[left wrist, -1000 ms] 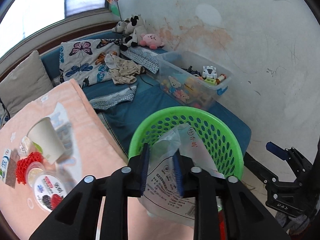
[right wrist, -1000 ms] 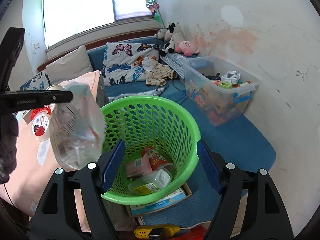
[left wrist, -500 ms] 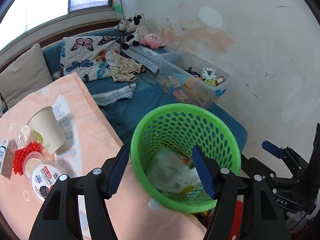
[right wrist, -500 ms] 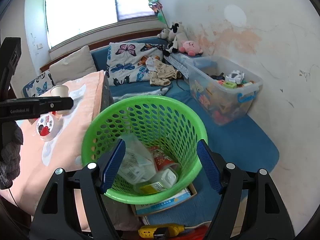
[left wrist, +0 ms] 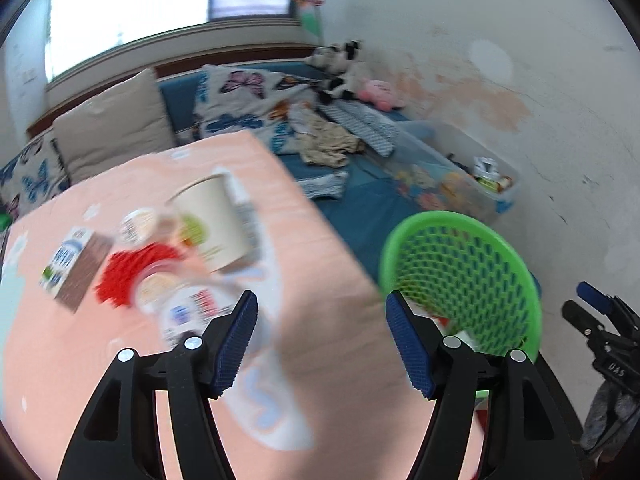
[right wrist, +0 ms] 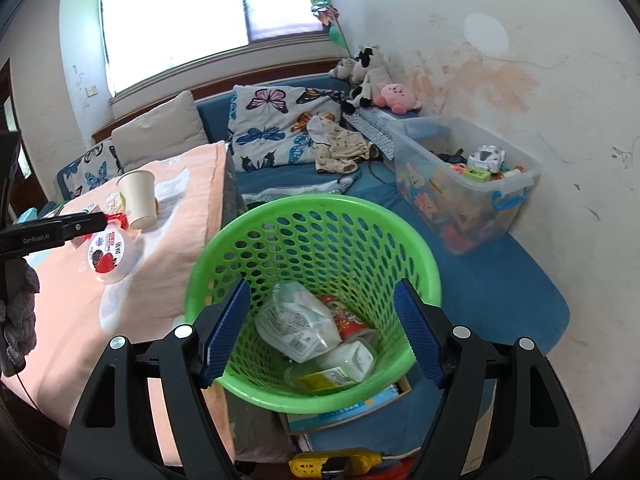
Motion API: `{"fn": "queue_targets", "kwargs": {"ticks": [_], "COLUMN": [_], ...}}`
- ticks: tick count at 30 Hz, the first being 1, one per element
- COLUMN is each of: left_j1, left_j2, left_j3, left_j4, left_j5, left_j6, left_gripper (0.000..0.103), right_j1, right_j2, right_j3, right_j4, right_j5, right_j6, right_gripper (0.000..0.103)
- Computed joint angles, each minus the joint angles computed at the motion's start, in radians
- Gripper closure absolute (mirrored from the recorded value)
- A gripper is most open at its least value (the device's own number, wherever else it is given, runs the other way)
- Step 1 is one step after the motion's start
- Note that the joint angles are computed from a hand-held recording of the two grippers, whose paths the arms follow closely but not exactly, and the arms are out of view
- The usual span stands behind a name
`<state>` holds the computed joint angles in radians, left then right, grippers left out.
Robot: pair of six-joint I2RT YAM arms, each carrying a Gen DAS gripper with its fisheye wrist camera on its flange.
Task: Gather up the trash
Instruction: 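Grasp the clear plastic lid on the table with the left gripper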
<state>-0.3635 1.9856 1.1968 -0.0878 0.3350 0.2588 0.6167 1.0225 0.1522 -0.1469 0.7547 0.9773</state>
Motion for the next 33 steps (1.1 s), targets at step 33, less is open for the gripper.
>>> {"fn": "queue_targets", "kwargs": {"ticks": [33], "left_j1": [0.248], "left_j2": [0.489], "left_j3": [0.580], "left_j4": [-0.461], "left_j5": [0.285], "left_j6": [0.078], "left_gripper": [0.062], "right_j1": [-0.106], "right_j2": [0.508], "right_j3": [0.294], "right_j4": [0.357], "right_j5": [-0.193], "right_j6": [-0.324], "right_gripper": [0.029]}}
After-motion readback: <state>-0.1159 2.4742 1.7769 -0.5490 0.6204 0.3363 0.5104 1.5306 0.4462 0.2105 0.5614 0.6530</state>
